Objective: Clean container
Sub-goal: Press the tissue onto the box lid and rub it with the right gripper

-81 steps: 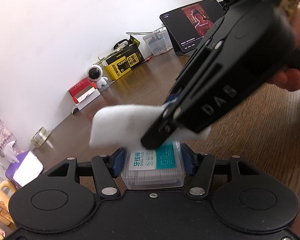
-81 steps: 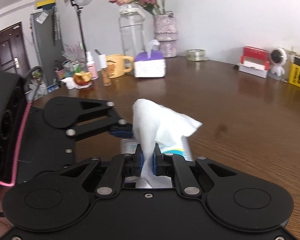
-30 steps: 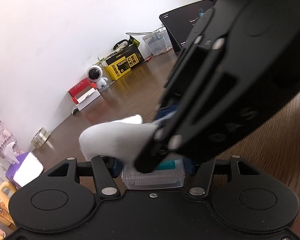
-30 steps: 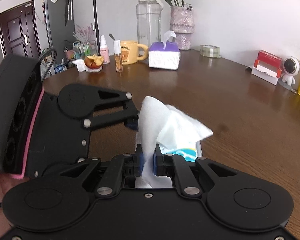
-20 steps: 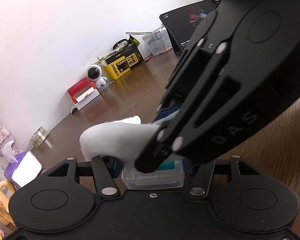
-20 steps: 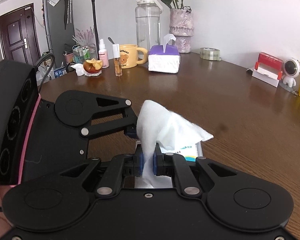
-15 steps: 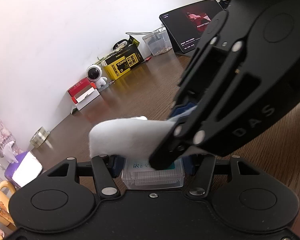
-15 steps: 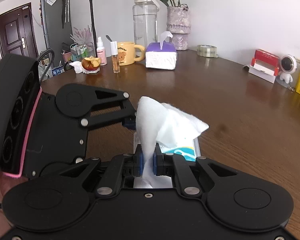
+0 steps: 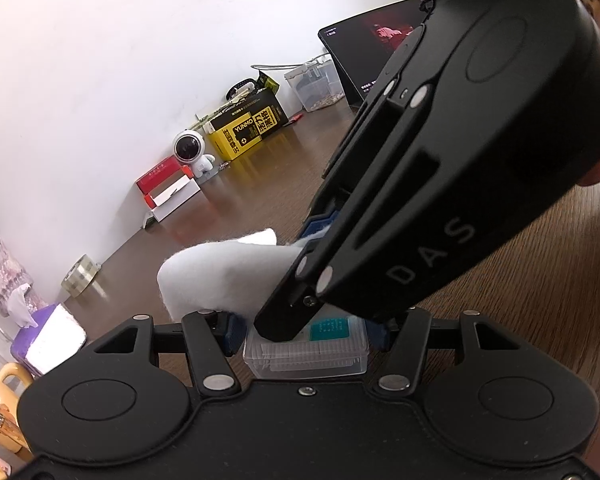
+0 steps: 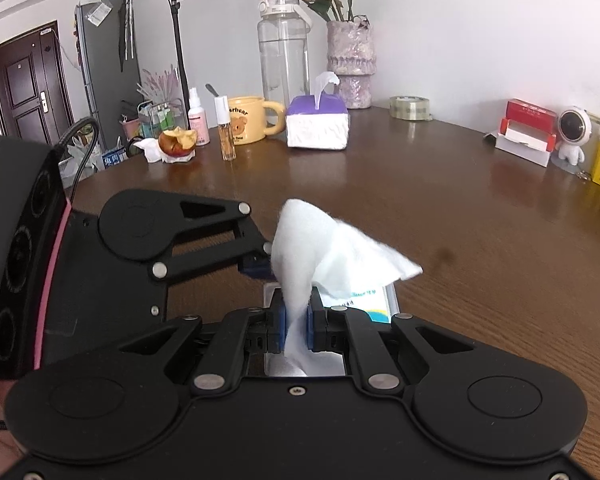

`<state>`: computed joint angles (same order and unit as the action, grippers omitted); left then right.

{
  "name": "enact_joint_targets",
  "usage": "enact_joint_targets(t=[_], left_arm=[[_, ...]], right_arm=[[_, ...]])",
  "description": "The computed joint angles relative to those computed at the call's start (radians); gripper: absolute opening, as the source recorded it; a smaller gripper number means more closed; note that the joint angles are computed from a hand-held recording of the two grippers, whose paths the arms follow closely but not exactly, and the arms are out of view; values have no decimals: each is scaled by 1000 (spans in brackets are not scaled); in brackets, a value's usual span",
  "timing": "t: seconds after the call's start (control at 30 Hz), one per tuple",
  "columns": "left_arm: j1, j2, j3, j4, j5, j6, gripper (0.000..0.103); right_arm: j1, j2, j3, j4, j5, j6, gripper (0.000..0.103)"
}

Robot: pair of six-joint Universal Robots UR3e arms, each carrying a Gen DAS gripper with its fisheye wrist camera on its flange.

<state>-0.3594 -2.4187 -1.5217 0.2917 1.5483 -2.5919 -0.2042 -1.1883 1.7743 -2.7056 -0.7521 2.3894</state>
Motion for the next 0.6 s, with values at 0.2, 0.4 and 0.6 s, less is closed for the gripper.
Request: enact_joint_targets(t=[0.2,0.4,0.6], left_arm=[[69,0,41,-49,-66,23,58],[145,-22,115,-99,-129,68,57],[184,-50,190,-143,-158,100,58]], right_arm=[[-12,-17,30,1,3,-11,10],[-43,-54,101,-17,16,-16,10],[-36,-6,62,-77,15,50,10]])
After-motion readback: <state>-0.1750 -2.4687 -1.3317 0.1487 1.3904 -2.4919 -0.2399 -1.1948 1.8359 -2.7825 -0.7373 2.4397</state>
